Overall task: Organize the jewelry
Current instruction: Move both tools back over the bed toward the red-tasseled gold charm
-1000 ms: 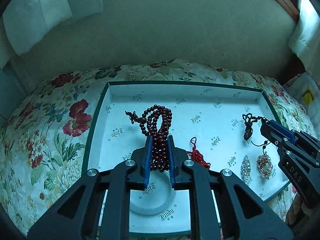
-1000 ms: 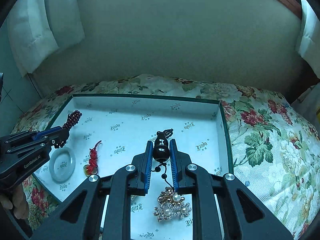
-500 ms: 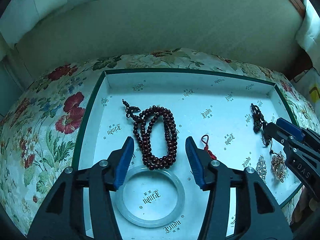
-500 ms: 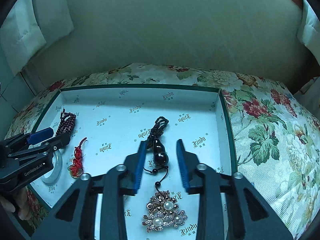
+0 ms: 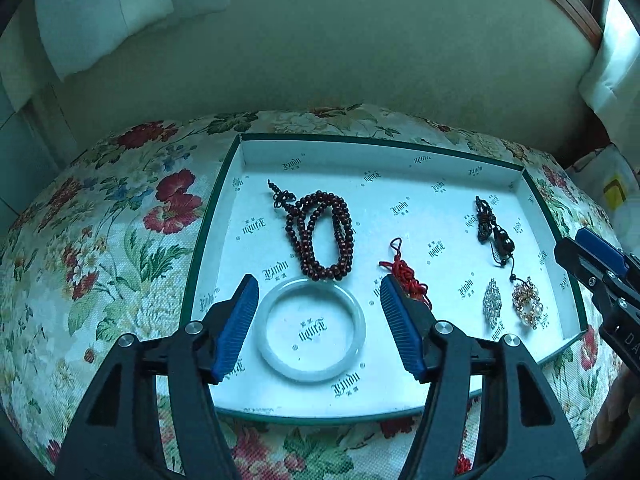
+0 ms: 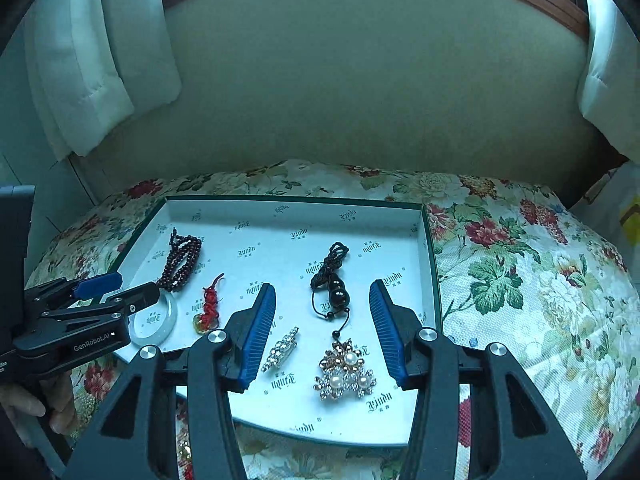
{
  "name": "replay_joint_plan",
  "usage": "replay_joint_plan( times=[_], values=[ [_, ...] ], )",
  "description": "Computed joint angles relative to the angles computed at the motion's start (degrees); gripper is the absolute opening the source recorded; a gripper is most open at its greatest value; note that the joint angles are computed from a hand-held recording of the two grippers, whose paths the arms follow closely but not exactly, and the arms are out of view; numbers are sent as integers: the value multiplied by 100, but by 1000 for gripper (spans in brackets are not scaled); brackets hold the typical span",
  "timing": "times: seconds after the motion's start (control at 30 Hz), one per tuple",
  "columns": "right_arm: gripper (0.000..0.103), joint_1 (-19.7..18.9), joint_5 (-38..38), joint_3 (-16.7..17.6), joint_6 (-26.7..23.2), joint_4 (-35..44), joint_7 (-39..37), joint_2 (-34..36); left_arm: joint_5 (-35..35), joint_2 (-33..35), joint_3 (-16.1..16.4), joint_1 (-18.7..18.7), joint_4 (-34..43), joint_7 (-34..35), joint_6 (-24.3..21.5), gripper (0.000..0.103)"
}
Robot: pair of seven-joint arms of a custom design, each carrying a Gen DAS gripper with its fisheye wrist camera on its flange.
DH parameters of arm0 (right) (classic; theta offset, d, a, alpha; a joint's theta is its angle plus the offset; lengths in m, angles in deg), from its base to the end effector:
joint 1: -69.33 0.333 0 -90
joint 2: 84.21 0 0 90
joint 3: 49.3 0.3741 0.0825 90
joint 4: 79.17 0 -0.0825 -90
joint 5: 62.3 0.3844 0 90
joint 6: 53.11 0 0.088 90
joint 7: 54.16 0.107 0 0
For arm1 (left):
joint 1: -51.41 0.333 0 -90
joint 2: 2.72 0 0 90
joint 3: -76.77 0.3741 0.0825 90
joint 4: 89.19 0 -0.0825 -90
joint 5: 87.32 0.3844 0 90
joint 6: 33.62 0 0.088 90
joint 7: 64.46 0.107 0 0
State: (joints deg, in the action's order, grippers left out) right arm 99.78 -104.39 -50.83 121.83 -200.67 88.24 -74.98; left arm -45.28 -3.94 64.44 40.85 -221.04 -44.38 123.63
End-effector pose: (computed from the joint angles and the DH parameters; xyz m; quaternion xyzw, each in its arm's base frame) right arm 0.5091 0.3421 0.4699 -0.7419 0.5470 -0.1918 0.3370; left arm 0.4869 -0.2351 0.4567 -0.7385 0.6028 -0.2192 0.2078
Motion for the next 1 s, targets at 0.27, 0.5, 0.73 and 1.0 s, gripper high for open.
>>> replay_joint_plan(
  times=[0.27, 0.5, 0.73, 1.0],
  values=[
    [49, -89, -445, 199, 57, -675, 562, -531, -300, -592, -255, -54, -588, -75, 18, 63],
    [47, -472, -382, 718, 70, -1348, 687, -966, -686, -1050, -545, -83, -1142, -156, 86, 63],
    [43, -686, 63, 1134, 13, -1899, 377, -1236, -1100, -1325, -769, -121, -1482, -116, 20, 63],
    [31, -727, 660, 1290, -14, -2107, -124, -1219, -1343, -1540, -881, -171, -1708, -32, -142, 63]
  ],
)
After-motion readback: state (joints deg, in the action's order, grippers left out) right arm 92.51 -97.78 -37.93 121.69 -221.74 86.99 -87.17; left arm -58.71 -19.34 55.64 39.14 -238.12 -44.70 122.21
